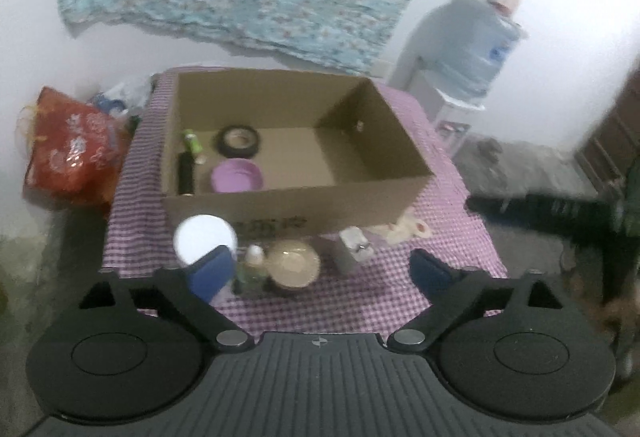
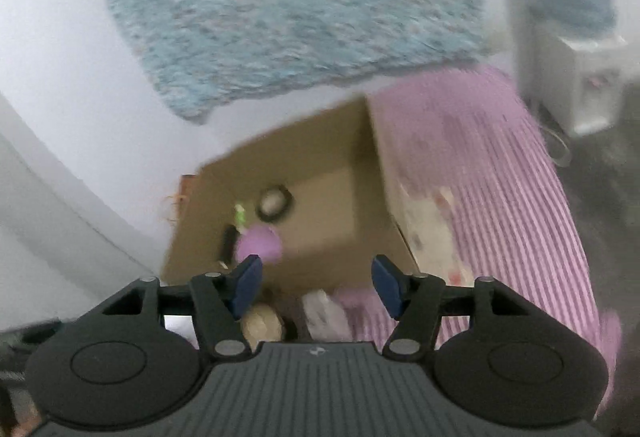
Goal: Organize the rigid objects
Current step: 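Withdraw the right gripper from the box and pull back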
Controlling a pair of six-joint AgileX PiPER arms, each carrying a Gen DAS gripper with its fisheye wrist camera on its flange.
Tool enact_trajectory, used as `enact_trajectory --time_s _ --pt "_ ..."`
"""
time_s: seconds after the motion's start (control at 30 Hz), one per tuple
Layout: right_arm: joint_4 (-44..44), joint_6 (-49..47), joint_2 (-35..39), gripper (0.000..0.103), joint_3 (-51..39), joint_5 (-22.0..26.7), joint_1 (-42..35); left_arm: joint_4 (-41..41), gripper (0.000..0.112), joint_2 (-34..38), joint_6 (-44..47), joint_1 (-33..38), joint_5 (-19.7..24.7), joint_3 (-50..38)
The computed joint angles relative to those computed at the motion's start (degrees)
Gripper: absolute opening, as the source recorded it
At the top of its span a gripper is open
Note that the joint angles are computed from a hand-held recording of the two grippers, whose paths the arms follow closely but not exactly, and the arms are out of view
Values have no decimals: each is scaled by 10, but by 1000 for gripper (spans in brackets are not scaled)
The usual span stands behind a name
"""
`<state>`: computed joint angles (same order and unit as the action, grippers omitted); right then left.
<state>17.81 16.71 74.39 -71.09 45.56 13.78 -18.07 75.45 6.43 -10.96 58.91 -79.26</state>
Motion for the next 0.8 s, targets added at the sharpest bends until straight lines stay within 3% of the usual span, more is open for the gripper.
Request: enact_trajectory --time_s 0.07,0.13,0.2,0.23,0.43,0.6,0.8 --pt "-48 64 -38 75 70 -36 29 23 103 -5 -19 -26 -15 13" --pt "-118 137 -67 85 112 -49 62 45 103 -1 -42 -47 -19 16" --pt "-204 222 -82 100 143 -60 103 55 103 0 -55 -59 -18 22" --pt "-238 250 -85 102 150 -61 117 53 103 0 -57 -62 -19 25" --pt "-375 355 -88 103 165 -61 172 49 103 -29 -93 -84 -67 73" --pt "-441 384 -85 103 168 -48 195 81 103 -11 -135 -120 -54 58" --pt "-511 427 -90 103 182 -36 228 70 103 0 -122 -142 -59 47"
